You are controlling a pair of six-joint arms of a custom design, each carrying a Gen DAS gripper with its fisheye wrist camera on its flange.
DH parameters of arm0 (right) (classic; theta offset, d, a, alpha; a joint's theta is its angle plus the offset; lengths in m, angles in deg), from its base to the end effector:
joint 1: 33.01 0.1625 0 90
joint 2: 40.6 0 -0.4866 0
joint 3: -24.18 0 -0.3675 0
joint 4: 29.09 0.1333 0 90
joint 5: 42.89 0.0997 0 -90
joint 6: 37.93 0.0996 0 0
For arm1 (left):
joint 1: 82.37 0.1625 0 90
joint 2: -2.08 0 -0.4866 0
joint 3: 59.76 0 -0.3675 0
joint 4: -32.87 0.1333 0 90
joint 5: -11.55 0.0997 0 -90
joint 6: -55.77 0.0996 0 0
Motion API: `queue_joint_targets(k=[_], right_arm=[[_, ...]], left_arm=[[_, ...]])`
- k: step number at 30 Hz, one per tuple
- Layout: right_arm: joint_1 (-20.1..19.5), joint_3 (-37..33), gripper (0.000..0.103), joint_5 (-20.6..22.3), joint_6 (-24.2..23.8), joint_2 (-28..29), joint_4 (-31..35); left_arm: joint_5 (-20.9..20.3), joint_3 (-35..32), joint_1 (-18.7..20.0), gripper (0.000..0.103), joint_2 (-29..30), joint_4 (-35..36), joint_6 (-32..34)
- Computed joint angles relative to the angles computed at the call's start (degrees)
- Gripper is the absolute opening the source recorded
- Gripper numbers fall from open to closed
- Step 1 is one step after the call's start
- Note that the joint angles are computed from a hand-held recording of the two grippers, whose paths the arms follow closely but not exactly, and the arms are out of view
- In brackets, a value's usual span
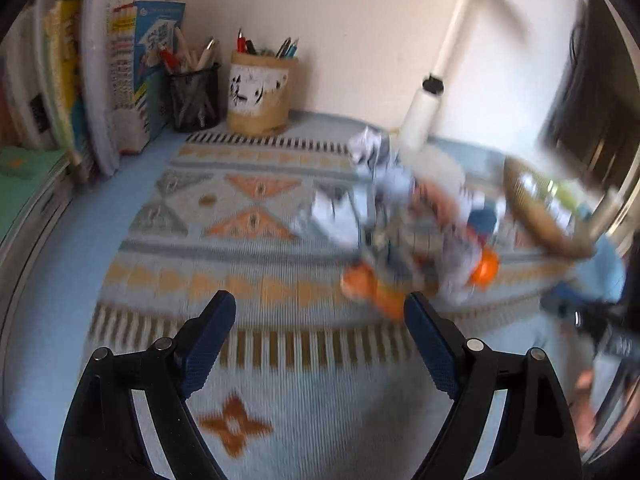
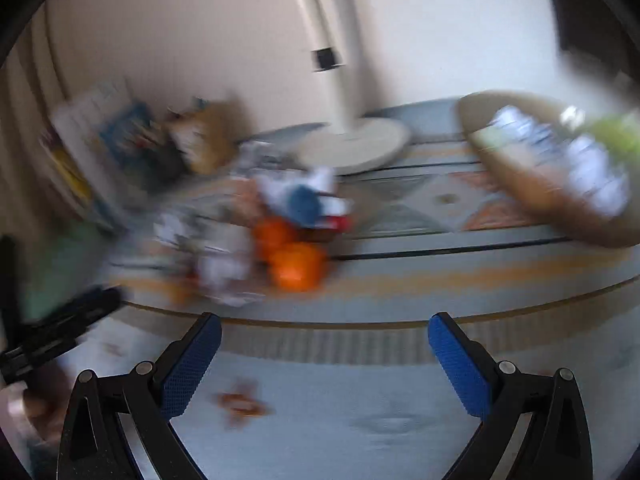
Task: Organize objects
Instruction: 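Grasp a crumpled paper ball with the left gripper while the right gripper grasps another, then carry both paper balls over the brown bowl with both grippers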
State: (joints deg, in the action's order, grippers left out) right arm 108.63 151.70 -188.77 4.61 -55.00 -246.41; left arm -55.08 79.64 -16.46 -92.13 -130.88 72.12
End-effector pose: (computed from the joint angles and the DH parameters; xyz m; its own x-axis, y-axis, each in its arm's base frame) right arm 0.3745 -0.2316 -0.0842 -0.8878 0.1756 0.4255 -0.2171 0.6555 -0.7234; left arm 0.0130 -0.3942 0.3544 -0.7775 0.4191 -0.4689 0.6017 0.7127 -0.3607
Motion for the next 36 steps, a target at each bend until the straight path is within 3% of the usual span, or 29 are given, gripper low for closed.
queue_joint_targets(k=[2,7,9,11,13,16,17,20,21,28,31,33,36], right_arm=[[-0.6,-2.3,0.103,2.6,-4.5,0.1,-1.4],[-1.9,-9.3,0.097,2.4,-12.3,0.9,6.7],[-3.1,-10.7,0.081,4.3,-14.8,1.5,7.9],[-4.0,-11.8,0.071,3.8,-14.8,1.8,9.9],[-5.3,-12.4,0.065,3.0,-14.5,2.4,11.3],[-7.2,-11.3,0.046,5.7,-16.4,3.1,5.9],[-7.7,-10.7,0.039,7.2,-17.3,3.3,3.9],[-6.9,-10.6,0.037,6.0,-19.4,3.9,0.0],[-6.5,-10.4,0.037,5.7,-20.2,4.1,-1.6],[-3.3,-5.9,0.037,5.4,-16.3,2.0,-5.2],[-1.0,-3.5,0.037,4.4,-13.6,0.9,-4.0],[0.1,-0.9,0.037,6.1,-10.9,-0.2,-2.4],[1.4,0.0,0.037,5.3,-7.0,-0.6,3.6]], left_arm=[[-4.8,-5.3,2.1,0.085,3.0,5.4,0.4],[-5.6,-10.2,3.5,0.085,10.1,7.1,0.1],[-7.3,-11.2,4.2,0.085,11.6,6.9,0.4],[-8.5,-11.8,4.8,0.084,13.1,6.4,0.6],[-9.3,-12.2,5.6,0.078,14.3,6.1,-0.3],[-13.4,-14.1,8.1,0.072,16.0,7.9,-1.0],[-13.9,-14.1,8.6,0.065,16.3,7.5,-1.0],[-16.2,-14.6,9.5,0.045,16.2,8.1,-0.7],[-17.4,-14.6,9.8,0.044,15.9,7.7,-0.7],[-20.8,-13.0,10.5,0.043,11.0,5.7,-1.6],[-21.2,-11.4,10.4,0.043,7.6,6.2,-1.6],[-22.0,-9.9,10.9,0.043,5.1,6.6,-1.5],[-17.5,-5.1,9.9,0.043,1.9,2.4,-1.0]])
